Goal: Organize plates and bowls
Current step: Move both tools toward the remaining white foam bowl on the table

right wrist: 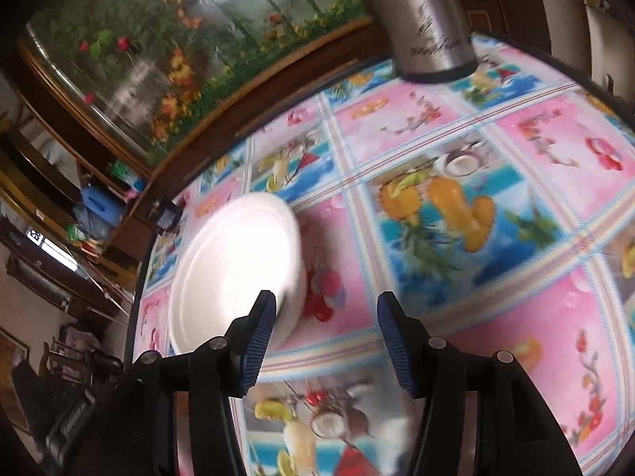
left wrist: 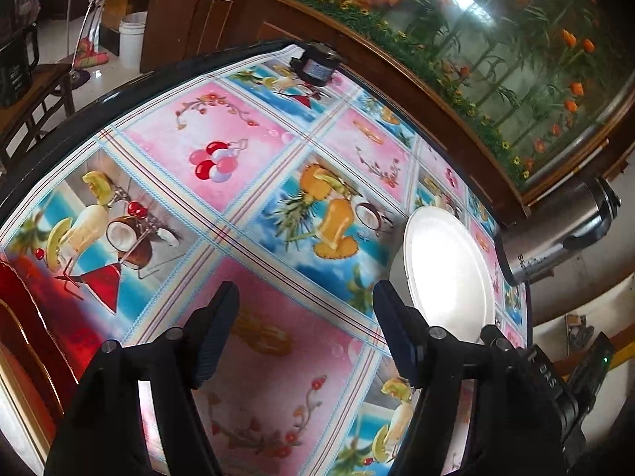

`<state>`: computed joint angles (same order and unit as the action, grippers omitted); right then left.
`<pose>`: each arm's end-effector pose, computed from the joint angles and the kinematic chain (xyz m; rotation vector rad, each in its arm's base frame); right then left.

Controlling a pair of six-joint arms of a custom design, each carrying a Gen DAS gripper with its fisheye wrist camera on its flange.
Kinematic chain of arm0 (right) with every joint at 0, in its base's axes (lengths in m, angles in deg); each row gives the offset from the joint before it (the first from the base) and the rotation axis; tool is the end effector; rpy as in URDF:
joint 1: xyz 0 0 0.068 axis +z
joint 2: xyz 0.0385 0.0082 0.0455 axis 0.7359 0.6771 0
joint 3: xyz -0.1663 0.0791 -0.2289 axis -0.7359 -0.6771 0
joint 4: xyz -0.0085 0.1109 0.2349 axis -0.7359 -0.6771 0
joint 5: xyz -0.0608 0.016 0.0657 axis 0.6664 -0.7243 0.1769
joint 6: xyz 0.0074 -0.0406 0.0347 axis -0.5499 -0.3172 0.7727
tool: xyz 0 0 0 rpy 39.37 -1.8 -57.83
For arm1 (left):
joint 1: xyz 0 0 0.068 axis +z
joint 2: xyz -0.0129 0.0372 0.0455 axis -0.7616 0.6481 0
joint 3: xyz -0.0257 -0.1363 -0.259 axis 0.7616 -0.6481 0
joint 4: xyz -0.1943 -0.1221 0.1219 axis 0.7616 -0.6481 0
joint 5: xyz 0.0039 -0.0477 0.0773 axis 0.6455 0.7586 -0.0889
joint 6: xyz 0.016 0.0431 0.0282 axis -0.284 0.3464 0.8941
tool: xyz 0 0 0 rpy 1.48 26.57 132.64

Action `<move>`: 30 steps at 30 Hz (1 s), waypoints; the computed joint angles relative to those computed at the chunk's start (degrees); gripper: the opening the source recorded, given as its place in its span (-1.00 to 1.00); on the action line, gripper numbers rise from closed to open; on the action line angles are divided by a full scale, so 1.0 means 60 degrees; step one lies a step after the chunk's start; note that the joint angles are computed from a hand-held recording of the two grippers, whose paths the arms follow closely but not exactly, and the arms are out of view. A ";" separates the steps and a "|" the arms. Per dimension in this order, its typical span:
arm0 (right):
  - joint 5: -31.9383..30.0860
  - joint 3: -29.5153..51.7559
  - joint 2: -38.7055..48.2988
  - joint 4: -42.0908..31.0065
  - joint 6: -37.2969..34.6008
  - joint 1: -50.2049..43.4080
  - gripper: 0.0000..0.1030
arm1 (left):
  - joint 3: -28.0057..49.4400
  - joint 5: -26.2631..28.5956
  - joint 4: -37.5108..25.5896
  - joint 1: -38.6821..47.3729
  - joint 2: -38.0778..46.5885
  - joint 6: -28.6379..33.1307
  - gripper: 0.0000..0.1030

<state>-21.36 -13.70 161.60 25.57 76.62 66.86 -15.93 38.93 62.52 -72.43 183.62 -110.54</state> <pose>0.2734 0.0857 0.0754 1.0199 2.1837 0.3177 0.3554 -0.1579 0.0904 -0.0406 2.5688 -0.6438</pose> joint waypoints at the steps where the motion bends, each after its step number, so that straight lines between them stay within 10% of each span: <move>1: -0.0068 0.0274 0.0138 -0.0201 0.0026 -0.0062 0.08 | 0.0036 0.0018 -0.0024 0.0029 0.0040 -0.0019 0.34; 6: 0.0104 0.1442 0.0770 -0.1275 -0.0038 0.0008 0.03 | 0.0277 0.0030 -0.0254 0.0024 0.0253 0.0072 0.34; 13: -0.0155 0.1459 0.1359 -0.0519 0.0681 0.0026 -0.81 | 0.0250 0.0113 -0.0269 0.0044 0.0232 0.0102 0.34; 30: 0.0041 -0.2131 -0.0973 0.0315 0.1513 0.0709 -0.86 | 0.0771 0.0419 -0.1338 -0.1034 0.0253 0.1758 0.42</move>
<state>-21.12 -26.49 155.76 27.46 85.69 71.12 -11.31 41.44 54.49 -78.63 185.14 -100.00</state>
